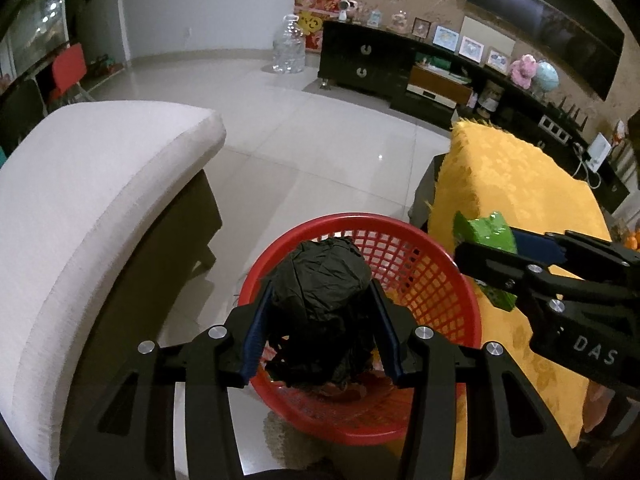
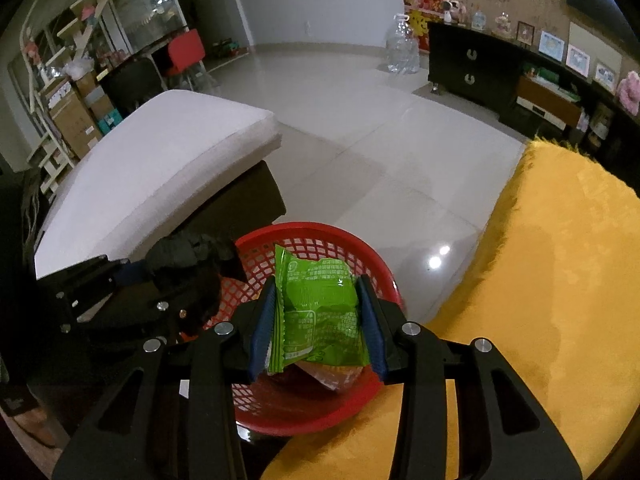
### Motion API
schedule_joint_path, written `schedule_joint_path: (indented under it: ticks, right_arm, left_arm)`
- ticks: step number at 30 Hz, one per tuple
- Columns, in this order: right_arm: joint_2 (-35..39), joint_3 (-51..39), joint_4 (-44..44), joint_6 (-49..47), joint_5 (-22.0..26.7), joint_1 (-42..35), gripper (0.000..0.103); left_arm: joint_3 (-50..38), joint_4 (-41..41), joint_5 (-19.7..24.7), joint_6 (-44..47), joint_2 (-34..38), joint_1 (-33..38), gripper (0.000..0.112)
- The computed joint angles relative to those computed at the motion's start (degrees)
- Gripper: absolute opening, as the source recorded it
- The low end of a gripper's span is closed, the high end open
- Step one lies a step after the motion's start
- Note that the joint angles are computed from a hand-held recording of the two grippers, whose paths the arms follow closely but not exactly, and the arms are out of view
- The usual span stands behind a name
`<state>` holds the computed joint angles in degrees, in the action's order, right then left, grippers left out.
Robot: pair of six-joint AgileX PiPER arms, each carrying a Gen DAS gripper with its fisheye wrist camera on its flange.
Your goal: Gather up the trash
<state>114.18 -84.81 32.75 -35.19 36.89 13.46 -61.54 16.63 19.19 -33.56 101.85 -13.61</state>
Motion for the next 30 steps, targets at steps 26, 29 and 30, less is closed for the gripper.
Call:
schedule_joint_path:
  ticks: [26,29,30]
  right_arm:
    - [-8.5,8.6,5.6,-3.7,-2.6,-4.1,0.077]
    - [-11.5,12.1,6.3,-4.7,-5.3,-4.2,0.086]
    - [-13.0,13.9,7.3,-6.1,-6.4,-4.3,0.087]
  left_arm:
    - [3.2,15.8,3.3,-17.3,-6.9,-2.3,0.082]
    - [3.7,21.4,5.3,-22.9,-9.2,-3.9,0.084]
    - [3.9,23.0,6.0,-24.5,-9.9,-4.5,0.084]
